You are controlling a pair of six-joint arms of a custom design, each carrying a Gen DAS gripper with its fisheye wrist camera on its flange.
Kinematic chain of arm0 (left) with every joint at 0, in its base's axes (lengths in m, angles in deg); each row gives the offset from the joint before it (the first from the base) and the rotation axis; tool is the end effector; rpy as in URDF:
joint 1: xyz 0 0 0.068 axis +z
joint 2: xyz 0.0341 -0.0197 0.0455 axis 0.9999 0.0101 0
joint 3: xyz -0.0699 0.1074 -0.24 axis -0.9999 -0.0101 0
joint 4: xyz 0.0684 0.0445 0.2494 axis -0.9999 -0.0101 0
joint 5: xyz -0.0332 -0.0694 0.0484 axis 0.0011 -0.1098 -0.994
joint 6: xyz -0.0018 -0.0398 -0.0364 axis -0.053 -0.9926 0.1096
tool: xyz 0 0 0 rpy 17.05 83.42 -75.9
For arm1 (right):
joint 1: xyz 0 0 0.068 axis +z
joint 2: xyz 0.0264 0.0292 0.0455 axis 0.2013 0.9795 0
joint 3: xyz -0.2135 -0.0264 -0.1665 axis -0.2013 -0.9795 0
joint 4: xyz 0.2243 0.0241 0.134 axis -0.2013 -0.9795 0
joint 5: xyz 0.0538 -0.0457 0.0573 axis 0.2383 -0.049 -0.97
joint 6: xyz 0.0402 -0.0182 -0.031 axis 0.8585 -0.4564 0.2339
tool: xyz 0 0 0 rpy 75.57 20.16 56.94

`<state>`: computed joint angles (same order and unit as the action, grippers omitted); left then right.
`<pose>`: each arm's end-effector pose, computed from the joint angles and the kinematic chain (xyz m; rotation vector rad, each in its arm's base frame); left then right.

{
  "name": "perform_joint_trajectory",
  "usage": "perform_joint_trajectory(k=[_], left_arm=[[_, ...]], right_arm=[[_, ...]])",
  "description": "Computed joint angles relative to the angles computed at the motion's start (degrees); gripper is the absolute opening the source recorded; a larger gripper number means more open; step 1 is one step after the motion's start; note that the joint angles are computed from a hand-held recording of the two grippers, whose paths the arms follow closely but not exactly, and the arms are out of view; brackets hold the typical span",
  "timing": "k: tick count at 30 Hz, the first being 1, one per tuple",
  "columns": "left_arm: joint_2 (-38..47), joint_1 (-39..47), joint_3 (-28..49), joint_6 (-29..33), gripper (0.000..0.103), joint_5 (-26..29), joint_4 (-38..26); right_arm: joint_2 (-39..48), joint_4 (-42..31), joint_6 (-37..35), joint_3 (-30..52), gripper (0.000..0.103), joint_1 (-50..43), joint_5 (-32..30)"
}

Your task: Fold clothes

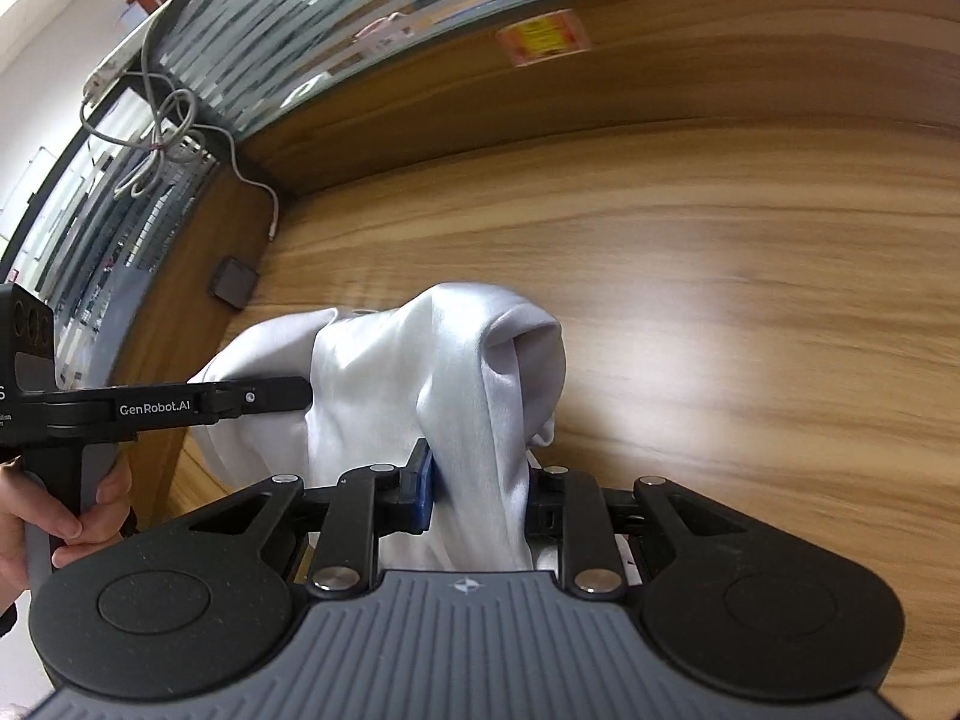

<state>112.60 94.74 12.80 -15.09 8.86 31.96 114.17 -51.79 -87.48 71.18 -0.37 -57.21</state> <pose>0.1451 0.0059 0.2106 -0.3609 2.6187 -0.3361 0.2165 -0.0220 0.2198 -0.3154 2.6242 0.8885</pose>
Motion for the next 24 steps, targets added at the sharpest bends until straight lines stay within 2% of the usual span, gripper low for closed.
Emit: perform_joint_trajectory(k=[2, 5, 8, 10, 17, 21, 24], left_arm=[[4.17, 12.27, 1.98, 12.10, 0.017, 5.45, -1.58], [14.03, 25.91, 6.60, 27.45, 0.017, 9.90, -2.31], [23.73, 32.66, 12.47, 35.97, 0.017, 10.73, -2.23], [28.79, 34.90, 16.21, 39.23, 0.017, 10.43, -2.06], [38.18, 38.30, 24.12, 42.94, 0.017, 9.82, 0.19], [42.44, 39.01, 27.89, 40.43, 0.017, 11.17, 2.35], [44.94, 37.72, 30.56, 34.84, 0.017, 10.92, 4.67]], right_arm=[[-2.34, 7.53, 11.41, -2.61, 0.025, 8.56, 2.18], [-1.71, 18.59, 26.88, -4.30, 0.025, 20.89, 6.92], [1.61, 26.15, 37.44, -3.32, 0.025, 30.53, 11.95], [5.52, 29.29, 41.41, -0.93, 0.025, 34.79, 14.36], [19.07, 34.26, 47.77, 10.02, 0.025, 42.29, 19.24], [24.86, 35.86, 49.79, 15.35, 0.025, 42.71, 19.82], [28.62, 36.98, 51.04, 18.95, 0.025, 42.42, 20.20]])
